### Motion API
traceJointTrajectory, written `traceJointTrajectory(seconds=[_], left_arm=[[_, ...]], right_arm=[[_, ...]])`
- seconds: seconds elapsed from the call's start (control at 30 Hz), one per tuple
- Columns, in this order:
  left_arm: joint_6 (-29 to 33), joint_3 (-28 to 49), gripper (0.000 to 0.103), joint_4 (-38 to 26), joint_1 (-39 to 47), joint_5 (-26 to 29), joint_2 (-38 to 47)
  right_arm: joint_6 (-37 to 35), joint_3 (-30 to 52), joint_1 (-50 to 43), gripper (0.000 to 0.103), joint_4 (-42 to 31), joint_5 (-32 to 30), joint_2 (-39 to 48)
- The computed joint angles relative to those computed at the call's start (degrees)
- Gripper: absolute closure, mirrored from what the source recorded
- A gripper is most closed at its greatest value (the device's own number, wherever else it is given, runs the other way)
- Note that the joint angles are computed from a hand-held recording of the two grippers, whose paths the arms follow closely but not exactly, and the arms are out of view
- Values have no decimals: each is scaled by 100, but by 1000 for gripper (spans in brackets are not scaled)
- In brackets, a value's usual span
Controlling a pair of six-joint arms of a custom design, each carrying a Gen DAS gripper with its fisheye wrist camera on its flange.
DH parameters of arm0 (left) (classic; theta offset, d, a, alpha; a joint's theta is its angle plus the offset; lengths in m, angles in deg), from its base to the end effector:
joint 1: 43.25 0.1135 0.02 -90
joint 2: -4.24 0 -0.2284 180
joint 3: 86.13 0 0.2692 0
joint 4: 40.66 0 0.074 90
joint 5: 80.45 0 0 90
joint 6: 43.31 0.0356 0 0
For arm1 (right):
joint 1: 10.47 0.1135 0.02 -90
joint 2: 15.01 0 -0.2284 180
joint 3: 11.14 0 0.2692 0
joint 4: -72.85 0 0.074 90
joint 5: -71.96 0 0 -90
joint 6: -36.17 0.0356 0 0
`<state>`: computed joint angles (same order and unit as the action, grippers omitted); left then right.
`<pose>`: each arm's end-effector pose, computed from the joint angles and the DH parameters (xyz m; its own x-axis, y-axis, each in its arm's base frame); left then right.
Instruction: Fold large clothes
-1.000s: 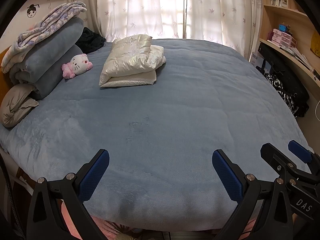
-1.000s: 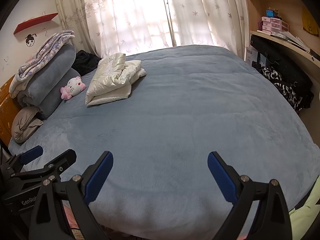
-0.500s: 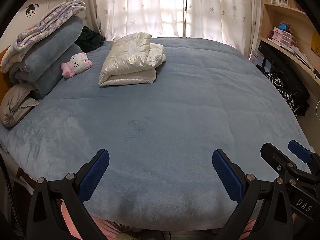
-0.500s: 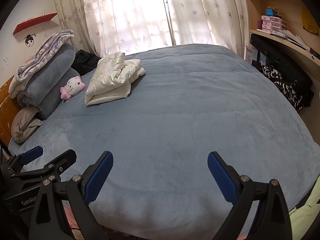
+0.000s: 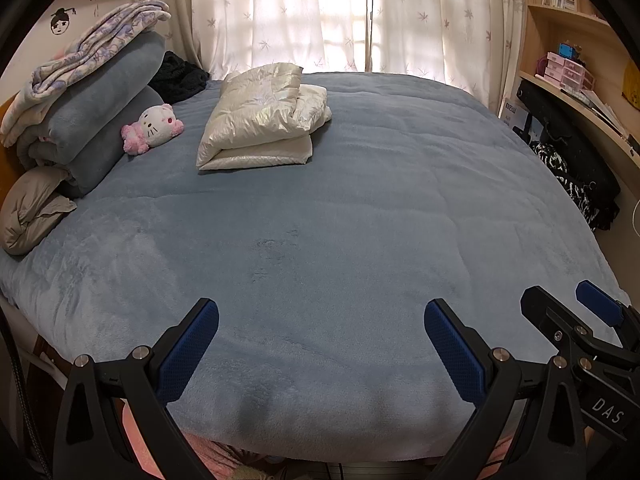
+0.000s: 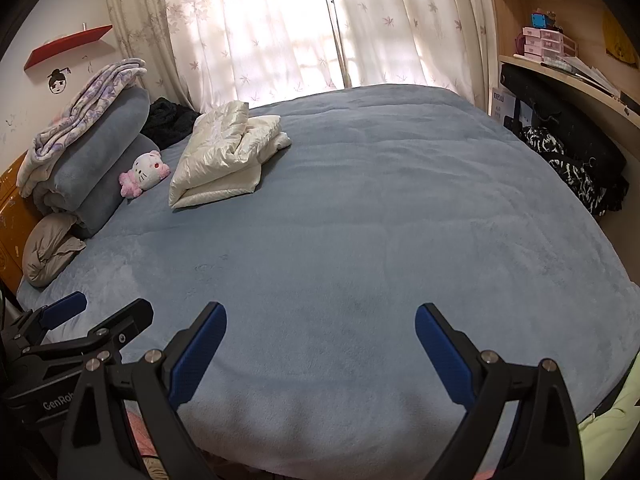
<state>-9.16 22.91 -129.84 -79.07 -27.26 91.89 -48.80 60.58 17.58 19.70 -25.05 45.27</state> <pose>0.2558 -0.1583 0.3450 -0.6572 -0.3428 -0.6713 -0.4613 0.8872 -0.0014 0.2206 0.1224 0.2925 -0.6329 -0.2386 -0.7365 -0.4935 0.8573 0.1463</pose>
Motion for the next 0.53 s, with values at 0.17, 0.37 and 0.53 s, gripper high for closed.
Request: traceJointTrajectory(seconds=[0.17, 0.37, 0.53], left_arm=[[7, -8, 1, 8, 11, 24, -6], [48, -119, 1, 66, 48, 88, -67], [163, -273, 1, 185, 178, 263, -128]], right_arm=[[31, -11, 32, 7, 24, 28, 18], [125, -47, 127, 7, 80, 105, 86], [204, 1, 218, 7, 51, 172, 222]])
